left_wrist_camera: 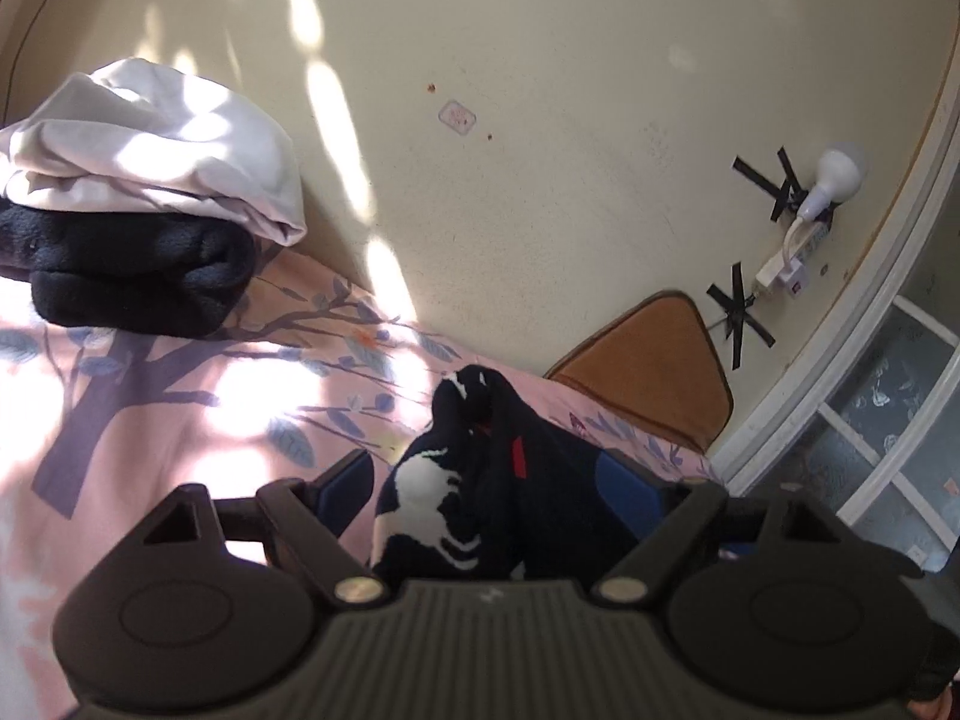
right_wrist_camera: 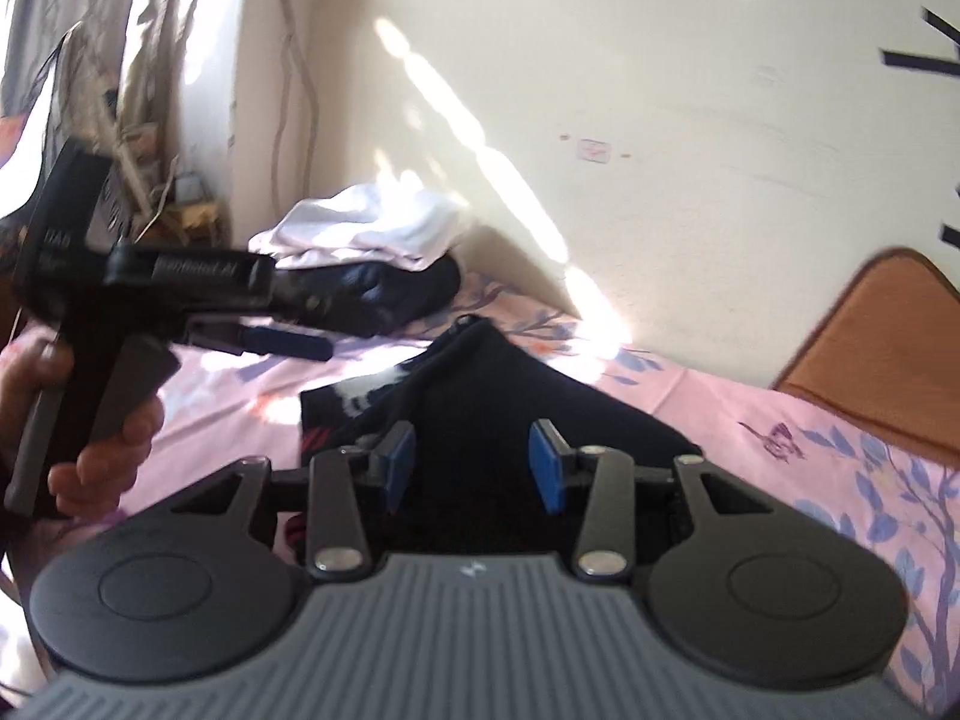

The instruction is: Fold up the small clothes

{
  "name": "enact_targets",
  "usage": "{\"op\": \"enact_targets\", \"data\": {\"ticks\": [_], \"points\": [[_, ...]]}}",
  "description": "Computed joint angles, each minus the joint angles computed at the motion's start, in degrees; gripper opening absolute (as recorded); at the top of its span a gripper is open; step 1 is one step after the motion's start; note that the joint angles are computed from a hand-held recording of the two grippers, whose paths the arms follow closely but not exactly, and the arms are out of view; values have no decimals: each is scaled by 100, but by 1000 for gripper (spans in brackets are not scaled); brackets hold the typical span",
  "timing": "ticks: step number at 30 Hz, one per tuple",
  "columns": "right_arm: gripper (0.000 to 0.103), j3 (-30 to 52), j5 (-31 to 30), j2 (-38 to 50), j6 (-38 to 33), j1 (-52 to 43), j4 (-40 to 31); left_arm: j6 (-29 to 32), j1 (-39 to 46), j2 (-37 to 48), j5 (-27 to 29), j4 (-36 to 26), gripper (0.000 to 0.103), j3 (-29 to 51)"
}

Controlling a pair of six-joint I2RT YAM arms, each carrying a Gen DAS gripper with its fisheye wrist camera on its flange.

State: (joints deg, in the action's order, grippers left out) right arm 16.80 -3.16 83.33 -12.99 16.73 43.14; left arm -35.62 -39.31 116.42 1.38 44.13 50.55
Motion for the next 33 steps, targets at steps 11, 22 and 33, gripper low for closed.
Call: {"op": "enact_targets", "data": {"ticks": [11, 22, 33], "points": [[85, -38, -1591, 395, 1181, -1712, 122, -10, -74, 236, 267, -1296, 91, 573], [89, 1523, -3697, 2339, 2378, -2374, -681, -309, -474, 666, -212, -523, 103, 509], [91, 2435, -3834, 3239, 2354, -2358, -406, -114, -628, 661, -576, -939, 103, 745]]}}
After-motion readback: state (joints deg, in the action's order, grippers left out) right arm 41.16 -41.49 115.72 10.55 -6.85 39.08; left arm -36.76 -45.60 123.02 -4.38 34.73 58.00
